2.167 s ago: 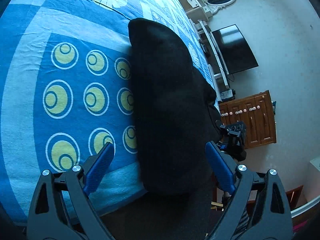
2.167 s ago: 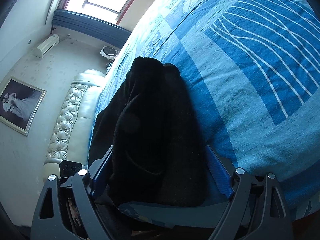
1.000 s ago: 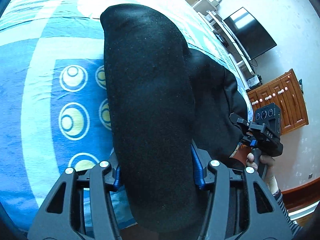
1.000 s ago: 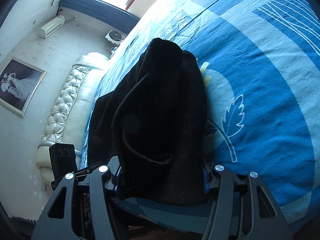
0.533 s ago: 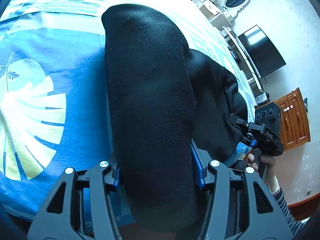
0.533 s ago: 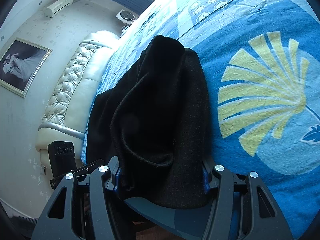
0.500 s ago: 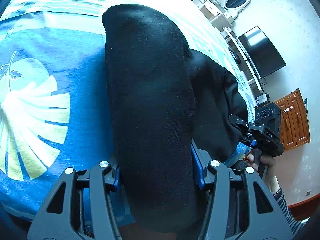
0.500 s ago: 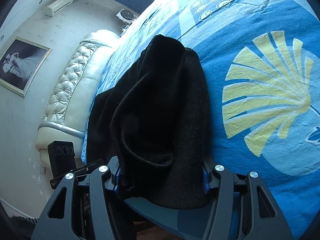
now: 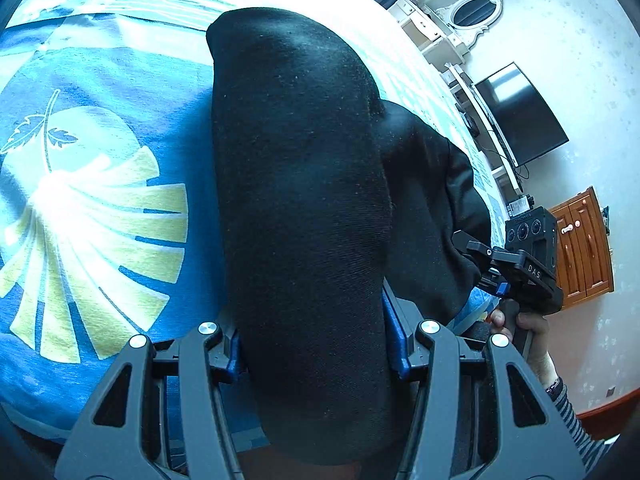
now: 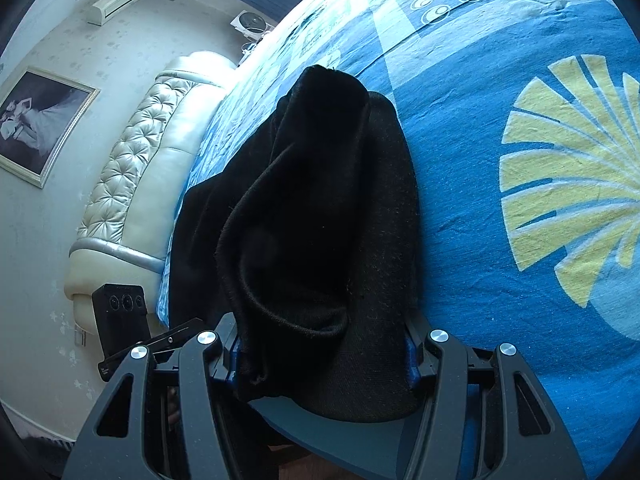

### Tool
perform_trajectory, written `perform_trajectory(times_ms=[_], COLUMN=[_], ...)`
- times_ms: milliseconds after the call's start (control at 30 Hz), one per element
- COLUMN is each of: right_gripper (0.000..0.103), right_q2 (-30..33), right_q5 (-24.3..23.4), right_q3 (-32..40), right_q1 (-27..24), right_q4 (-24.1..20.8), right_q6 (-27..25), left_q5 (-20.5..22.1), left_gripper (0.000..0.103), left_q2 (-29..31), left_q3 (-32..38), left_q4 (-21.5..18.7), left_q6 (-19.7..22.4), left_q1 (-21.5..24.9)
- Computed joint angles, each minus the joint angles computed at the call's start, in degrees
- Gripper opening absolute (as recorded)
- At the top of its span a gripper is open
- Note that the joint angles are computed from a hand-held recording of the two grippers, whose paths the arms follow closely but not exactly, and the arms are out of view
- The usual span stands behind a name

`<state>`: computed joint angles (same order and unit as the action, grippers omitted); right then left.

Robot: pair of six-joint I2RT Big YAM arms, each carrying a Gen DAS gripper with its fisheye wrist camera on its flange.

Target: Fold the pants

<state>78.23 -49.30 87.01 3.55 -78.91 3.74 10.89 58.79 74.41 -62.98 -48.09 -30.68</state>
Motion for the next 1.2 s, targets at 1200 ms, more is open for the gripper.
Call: perform_trajectory(times_ms=[1200], right_gripper=[0.073], right_q2=[-0.6], right_q5=[-1.9], right_q3=[-0.4], right_q1=[-1.2], right_q4=[0.7], right_q6=[-2.3], left_q5=[1.7], left_gripper=[0.064], left_q2=[-4.0], left_q3=[-3.9], left_q4=[4.6], left_q6=[0.6], left_q1=[1.1])
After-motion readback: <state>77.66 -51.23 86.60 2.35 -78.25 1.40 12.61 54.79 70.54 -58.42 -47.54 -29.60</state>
